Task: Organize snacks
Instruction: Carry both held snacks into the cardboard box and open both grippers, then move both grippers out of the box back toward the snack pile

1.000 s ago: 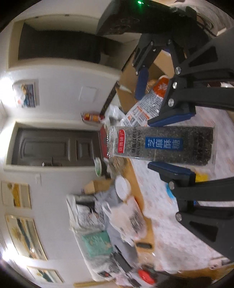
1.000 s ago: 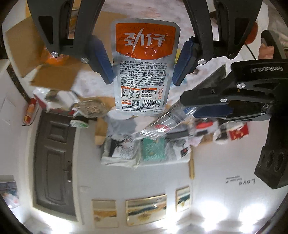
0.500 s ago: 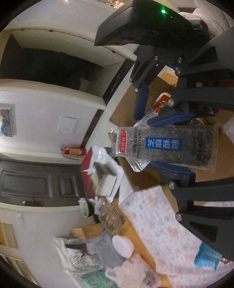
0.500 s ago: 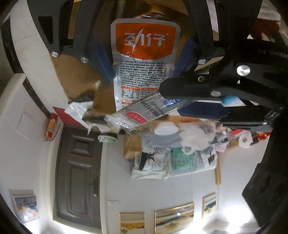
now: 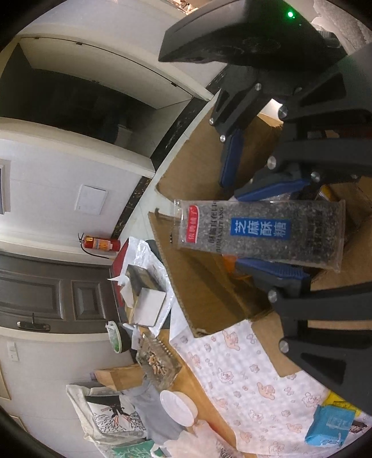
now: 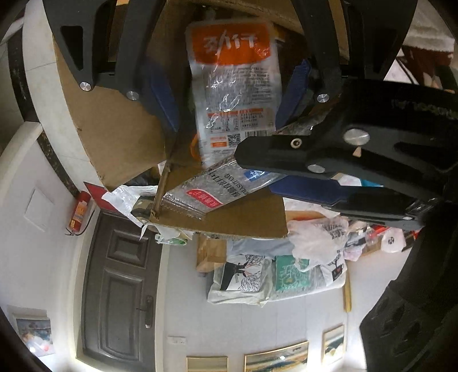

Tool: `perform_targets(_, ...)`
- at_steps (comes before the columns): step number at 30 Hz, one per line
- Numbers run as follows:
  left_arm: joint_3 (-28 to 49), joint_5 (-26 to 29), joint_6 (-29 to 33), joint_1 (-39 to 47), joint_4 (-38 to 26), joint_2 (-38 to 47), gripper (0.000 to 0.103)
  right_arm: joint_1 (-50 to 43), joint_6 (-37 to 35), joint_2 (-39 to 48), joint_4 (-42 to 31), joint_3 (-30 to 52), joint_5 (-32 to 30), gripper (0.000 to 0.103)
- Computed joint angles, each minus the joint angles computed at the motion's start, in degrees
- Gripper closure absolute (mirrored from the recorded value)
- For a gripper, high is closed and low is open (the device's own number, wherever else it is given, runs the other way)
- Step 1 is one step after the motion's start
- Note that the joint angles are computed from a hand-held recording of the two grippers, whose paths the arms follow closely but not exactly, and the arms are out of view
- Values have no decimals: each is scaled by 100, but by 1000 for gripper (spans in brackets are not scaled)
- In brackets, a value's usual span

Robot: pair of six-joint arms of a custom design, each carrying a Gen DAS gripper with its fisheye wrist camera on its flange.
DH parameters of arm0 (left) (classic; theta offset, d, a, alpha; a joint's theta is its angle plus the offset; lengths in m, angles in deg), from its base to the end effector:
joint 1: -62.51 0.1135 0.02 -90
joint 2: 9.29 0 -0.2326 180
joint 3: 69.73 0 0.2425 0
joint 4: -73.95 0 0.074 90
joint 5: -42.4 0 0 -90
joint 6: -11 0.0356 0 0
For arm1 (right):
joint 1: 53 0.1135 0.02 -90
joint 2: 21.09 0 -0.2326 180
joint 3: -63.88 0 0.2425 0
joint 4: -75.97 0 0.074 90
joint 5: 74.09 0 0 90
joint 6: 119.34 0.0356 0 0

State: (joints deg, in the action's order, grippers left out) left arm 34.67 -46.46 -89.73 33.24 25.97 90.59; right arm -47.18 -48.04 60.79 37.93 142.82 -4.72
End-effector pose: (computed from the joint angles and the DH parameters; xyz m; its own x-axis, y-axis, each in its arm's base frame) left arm 0.3322 -0.1870 0.2864 -0.6829 0.1694 -0.7106 0.3809 0.9126 -0.1486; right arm 0.3075 0.0439 0.2610 -0.5027 -0.3528 -0.7892 -0.5497 0.8350 -0.0232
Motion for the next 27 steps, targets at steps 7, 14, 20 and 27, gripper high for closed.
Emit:
perform_targets(7,38,67,-23,47,-36,100,62,10,-149,-252,-133,-156,97,33)
perform_targets(14,-130,31,-31,135,7,-120,56,-60,-128,-416,-237,-151,36,32)
perform_targets(20,-318,-15,7,216,-118,-151,57,-13,-95,-446,-254,-137,93,32)
perform_targets(27,-805,346,-12,338,40,-281,61,-56,-132,-484,-238,-232,161,32)
